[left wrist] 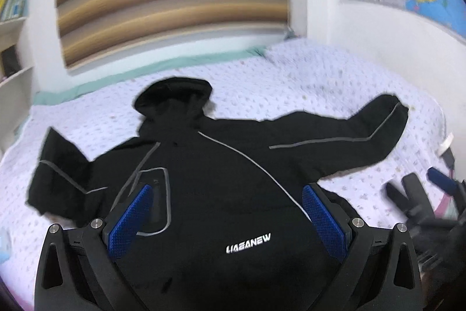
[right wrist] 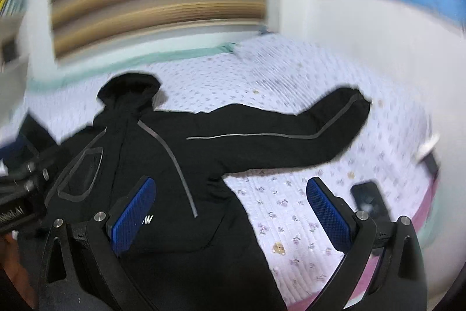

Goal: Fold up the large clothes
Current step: 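Grasp the jacket sleeve cuff with the right gripper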

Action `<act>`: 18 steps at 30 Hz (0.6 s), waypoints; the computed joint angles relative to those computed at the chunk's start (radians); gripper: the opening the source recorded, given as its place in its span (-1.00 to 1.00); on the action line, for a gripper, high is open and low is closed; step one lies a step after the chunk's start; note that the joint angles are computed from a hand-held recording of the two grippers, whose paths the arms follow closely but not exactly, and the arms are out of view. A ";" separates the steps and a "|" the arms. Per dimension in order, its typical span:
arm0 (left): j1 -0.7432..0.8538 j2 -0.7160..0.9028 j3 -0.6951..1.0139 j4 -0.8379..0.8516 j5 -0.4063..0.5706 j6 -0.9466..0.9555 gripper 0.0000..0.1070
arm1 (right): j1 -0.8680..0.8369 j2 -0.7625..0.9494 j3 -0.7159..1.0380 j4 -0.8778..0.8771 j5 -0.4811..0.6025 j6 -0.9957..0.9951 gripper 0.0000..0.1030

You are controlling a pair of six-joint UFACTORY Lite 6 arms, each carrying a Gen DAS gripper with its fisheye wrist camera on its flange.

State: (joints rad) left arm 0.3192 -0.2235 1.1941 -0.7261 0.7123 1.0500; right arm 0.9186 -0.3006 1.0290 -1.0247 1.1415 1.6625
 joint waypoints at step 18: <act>-0.442 1.145 0.902 0.419 0.109 -0.683 0.90 | -1.507 0.295 0.161 1.024 -0.871 -1.559 0.72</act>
State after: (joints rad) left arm -0.1223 0.9215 2.0966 -0.3072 0.8216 0.3672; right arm -0.5880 -0.0055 1.1896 -0.0011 0.2706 0.1032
